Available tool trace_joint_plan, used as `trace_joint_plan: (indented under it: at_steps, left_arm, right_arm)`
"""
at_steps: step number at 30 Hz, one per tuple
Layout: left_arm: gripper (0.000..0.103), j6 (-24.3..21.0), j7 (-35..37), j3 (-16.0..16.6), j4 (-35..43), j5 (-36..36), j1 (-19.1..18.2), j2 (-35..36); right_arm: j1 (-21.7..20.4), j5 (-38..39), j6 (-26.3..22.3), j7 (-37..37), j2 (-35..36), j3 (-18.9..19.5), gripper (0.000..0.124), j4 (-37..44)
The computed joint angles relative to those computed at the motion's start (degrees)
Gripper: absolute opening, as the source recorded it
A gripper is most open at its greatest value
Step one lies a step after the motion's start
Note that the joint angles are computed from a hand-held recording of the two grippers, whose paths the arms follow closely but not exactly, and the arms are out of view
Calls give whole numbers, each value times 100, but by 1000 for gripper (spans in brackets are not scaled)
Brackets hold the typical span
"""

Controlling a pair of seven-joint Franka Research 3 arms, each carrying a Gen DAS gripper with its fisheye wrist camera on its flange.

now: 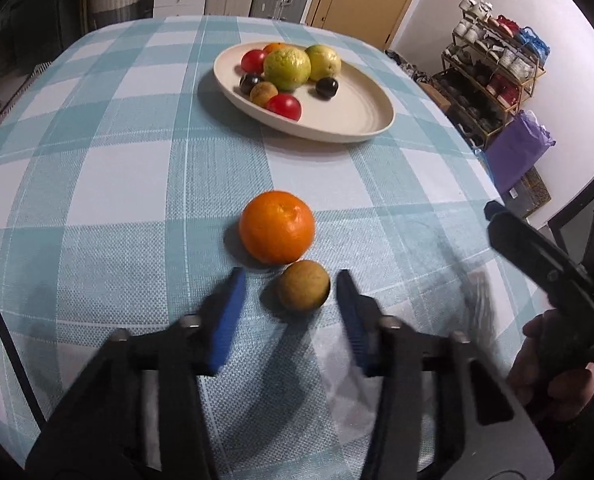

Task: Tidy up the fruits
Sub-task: 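Lower the left gripper onto the last small brown fruit and close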

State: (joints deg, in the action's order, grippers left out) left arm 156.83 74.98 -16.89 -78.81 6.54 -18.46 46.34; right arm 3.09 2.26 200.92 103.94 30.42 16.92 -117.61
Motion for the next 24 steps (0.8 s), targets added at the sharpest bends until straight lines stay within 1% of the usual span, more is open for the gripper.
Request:
trace_joint_plan:
  at_steps: [1,2,3,4,7,9,15,16,19,20,22,24]
  left_arm:
    - [29,33,31,-35,-43,-17,34,-17]
    - [24,14,141,-159,-35,-92,125,5]
    - [24,-29,249,-263,-16,-165,195,28]
    - [24,-42,291,-282,-16,-201,204,28]
    - [24,-41,263,-181,-42,-201,132,-8]
    - [24,-2,338,-264,-103,-272,200,-34]
    - [24,182,494,-367,-350,-388,310,-199]
    - [24,206,519,-378,-397,-403,333,-234]
    - [24,374,623,-499,-589,-527,494,-345]
    - [24,436,650,-529,-657,-563,543,-387]
    - [24,578,671,-554,-796,-616,625,-480]
    - [24,683,740,-644,-901,-694,762,-545]
  right_arm:
    - [-24,-12,23,14,8,17,103,-5]
    - [-35,-23,44,26,5,25,103,-22]
    - [-28,-26,48,31,8,16,103,-23]
    - [-16,-21,45,34,3,-1,103,-33]
    - [-67,-54,50,84,-9,38,103,-81]
    - [-56,-49,57,110,-28,24,103,-111]
    - [-80,-147,0,146,-35,66,103,-105]
    - [-107,-170,-14,158,-25,99,103,-92]
    - [-620,-601,-165,288,87,601,103,-25]
    - [-614,-601,-205,285,90,604,103,-7]
    - [-473,-506,-318,223,89,502,103,61]
    - [-504,-474,-408,168,131,563,103,126]
